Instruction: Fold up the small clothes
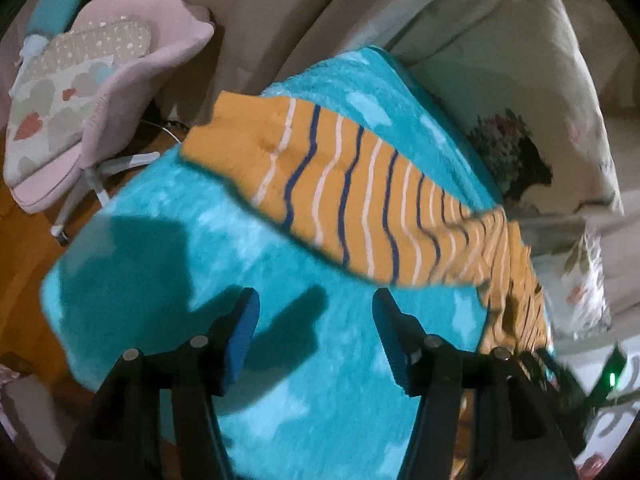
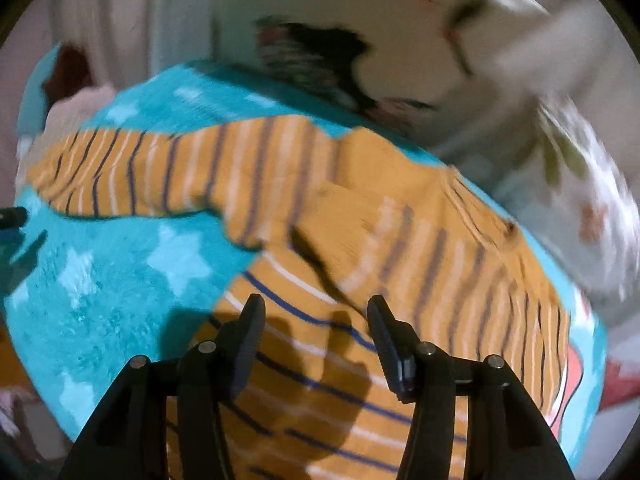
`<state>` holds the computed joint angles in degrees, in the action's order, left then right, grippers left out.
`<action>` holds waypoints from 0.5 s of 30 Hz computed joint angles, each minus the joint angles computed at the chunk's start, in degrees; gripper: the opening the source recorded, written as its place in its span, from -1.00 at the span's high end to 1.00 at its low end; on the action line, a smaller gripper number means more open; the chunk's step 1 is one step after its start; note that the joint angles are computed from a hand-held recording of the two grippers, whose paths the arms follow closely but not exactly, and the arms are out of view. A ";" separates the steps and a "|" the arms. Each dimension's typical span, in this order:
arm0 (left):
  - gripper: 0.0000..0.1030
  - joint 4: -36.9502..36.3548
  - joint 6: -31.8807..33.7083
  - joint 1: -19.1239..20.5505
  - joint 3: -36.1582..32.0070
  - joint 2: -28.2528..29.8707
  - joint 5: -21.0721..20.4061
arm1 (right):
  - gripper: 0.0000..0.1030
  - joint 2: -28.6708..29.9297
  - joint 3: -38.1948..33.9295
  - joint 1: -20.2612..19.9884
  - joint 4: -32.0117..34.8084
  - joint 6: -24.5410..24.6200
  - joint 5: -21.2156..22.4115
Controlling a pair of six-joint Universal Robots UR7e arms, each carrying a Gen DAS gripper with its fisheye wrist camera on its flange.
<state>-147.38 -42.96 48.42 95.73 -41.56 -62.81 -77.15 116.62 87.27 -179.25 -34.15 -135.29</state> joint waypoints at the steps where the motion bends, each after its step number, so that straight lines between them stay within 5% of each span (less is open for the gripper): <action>1: -0.12 -0.08 -0.17 0.53 -0.68 0.51 -0.17 | -0.11 -1.80 0.82 -0.46 1.02 2.19 0.47; 9: -0.16 -7.06 1.72 3.65 -5.70 4.82 -2.03 | -0.11 -8.92 4.08 -1.82 4.90 10.98 0.63; 10: -0.05 -7.48 1.37 3.97 -6.58 5.34 -2.19 | -0.11 -9.49 4.37 -1.87 5.29 12.03 0.25; 12: 0.80 -3.96 -0.05 4.36 -9.44 6.47 -0.84 | -0.11 -10.83 4.80 -2.13 6.46 14.14 -0.95; 15: 0.90 -1.10 -1.66 5.48 -12.25 7.03 -0.45 | -0.11 -12.63 5.67 -2.94 7.11 16.76 -2.33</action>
<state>-148.49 -44.62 53.90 83.49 -34.53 -63.26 -89.78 122.29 84.33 -172.14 -17.39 -137.61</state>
